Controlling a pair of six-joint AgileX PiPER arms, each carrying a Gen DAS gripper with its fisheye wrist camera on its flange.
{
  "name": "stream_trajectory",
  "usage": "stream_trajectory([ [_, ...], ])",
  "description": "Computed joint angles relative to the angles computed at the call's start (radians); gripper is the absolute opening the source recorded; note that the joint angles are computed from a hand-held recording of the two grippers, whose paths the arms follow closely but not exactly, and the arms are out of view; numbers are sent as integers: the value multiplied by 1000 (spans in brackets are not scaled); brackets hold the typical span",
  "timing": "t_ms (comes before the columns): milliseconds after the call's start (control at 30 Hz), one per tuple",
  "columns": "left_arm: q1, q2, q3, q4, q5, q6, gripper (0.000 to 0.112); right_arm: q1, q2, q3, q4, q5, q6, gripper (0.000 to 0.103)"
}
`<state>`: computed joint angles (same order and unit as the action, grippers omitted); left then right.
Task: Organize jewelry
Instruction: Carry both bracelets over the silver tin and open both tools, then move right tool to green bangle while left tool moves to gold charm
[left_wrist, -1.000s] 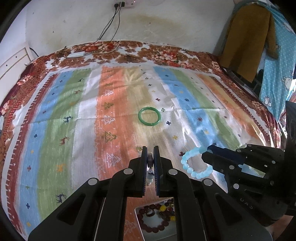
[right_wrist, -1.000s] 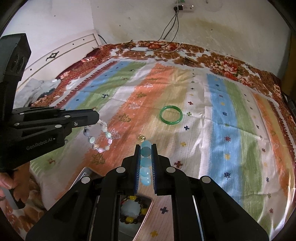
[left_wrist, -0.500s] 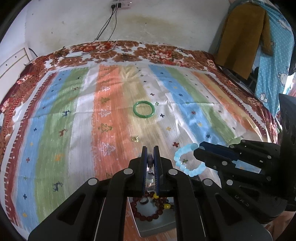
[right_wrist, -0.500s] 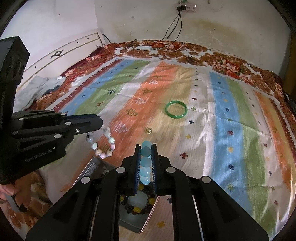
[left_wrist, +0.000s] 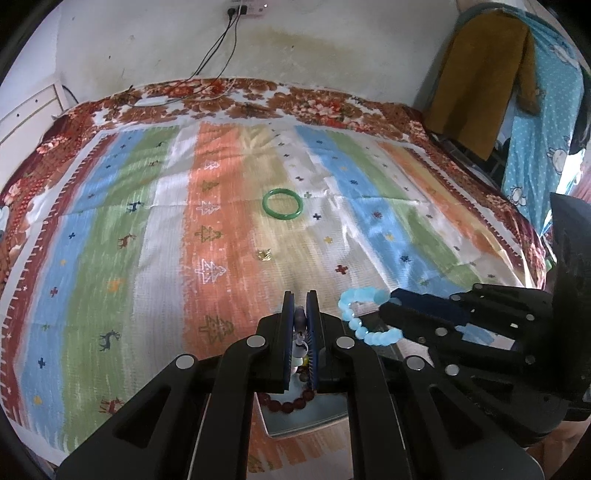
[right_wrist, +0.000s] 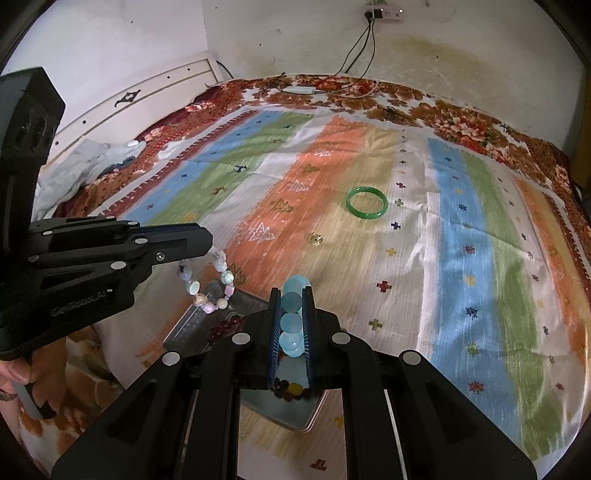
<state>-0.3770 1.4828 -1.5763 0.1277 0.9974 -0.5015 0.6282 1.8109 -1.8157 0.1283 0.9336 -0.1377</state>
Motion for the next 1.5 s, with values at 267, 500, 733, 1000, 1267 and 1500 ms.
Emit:
stream_trajectory([
  [267,-24,-30,36,2,-11,-20,6,-2,-38,61,26,-4,-8,12],
  [500,-23,-6,28,-6,33,-36,28,-6,-28,72,39,18,-8,13],
  [733,24,-23,52,18,15,-86,51,-20,-30,79,-3,-11,42,26],
  [1000,68,22,11,-10,33,-39,55,-63,11,39,-4,-18,46,52],
  [1267,102,98,-69,-2,79,8,58,-115,108,-97,27,24,67,55],
  [1500,95,180,-152,3,127,77,60,-126,230,-282,-23,119,99,59],
])
